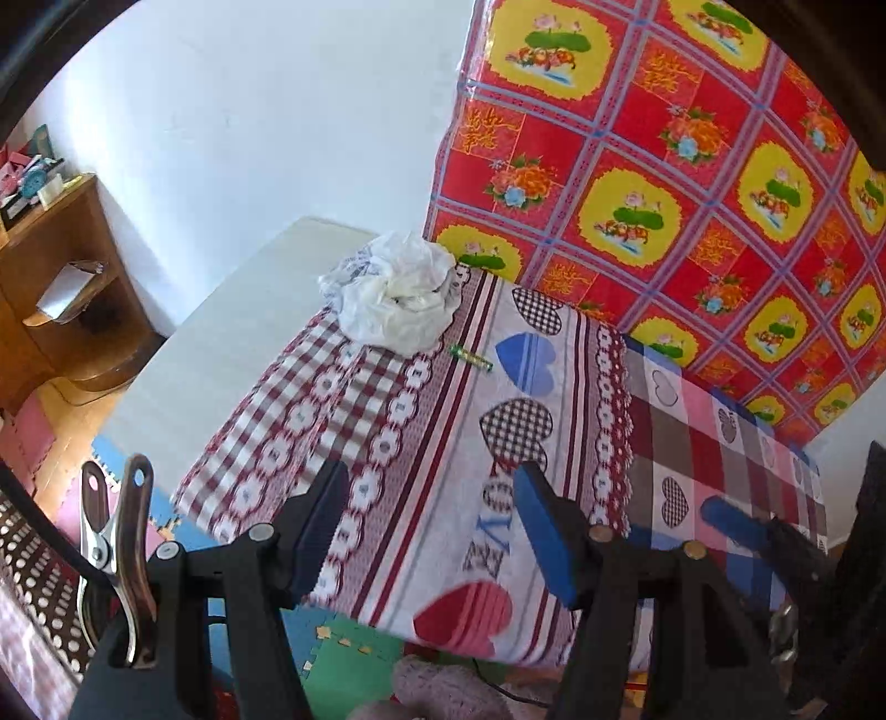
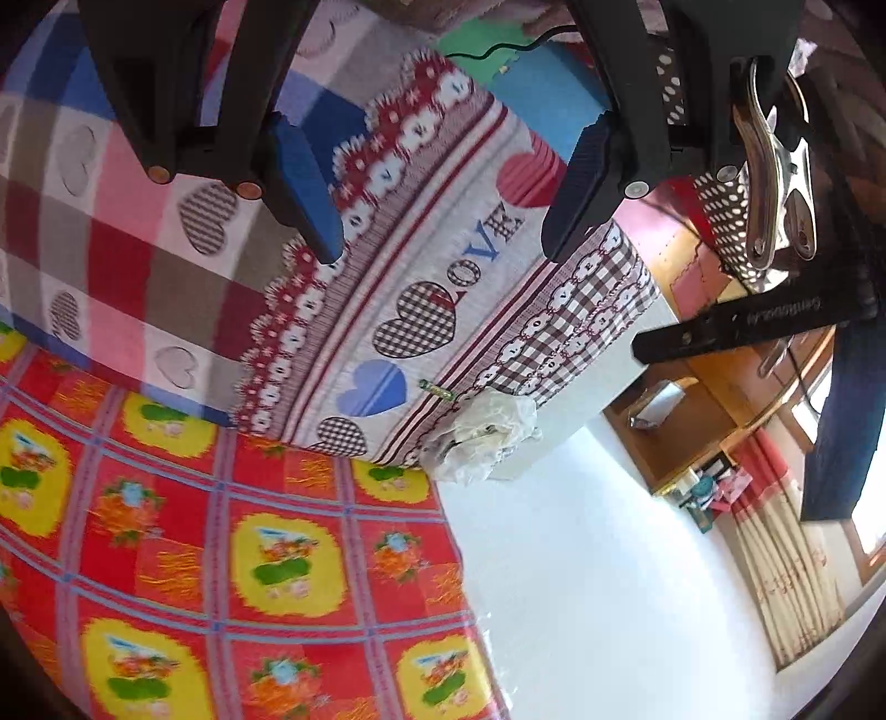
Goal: Collect trash
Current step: 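Move both open tools toward the white plastic bag and green battery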
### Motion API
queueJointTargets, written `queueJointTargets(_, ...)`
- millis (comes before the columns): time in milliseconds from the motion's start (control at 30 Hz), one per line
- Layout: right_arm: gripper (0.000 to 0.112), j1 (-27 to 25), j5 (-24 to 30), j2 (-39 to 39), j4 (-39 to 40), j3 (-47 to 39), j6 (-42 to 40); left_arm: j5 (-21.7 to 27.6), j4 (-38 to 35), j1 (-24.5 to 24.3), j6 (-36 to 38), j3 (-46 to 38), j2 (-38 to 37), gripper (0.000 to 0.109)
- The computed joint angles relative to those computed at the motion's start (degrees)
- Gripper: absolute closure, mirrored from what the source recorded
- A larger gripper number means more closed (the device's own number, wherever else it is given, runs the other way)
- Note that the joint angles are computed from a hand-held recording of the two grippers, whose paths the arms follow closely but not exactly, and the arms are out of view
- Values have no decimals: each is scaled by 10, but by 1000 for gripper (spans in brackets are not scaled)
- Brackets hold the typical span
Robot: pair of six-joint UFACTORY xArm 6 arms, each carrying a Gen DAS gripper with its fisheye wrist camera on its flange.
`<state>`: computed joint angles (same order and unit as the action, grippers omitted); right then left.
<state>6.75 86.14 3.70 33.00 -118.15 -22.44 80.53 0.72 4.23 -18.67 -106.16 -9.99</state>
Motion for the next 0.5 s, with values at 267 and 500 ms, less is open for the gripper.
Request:
queueJointTargets(267,36,40,12,69,-36,-84,43,14,-40,38,67,-89,88,43)
queueJointTargets(500,36,81,-4,108,-102,-134,125,68,-99,79,148,-245,215,43)
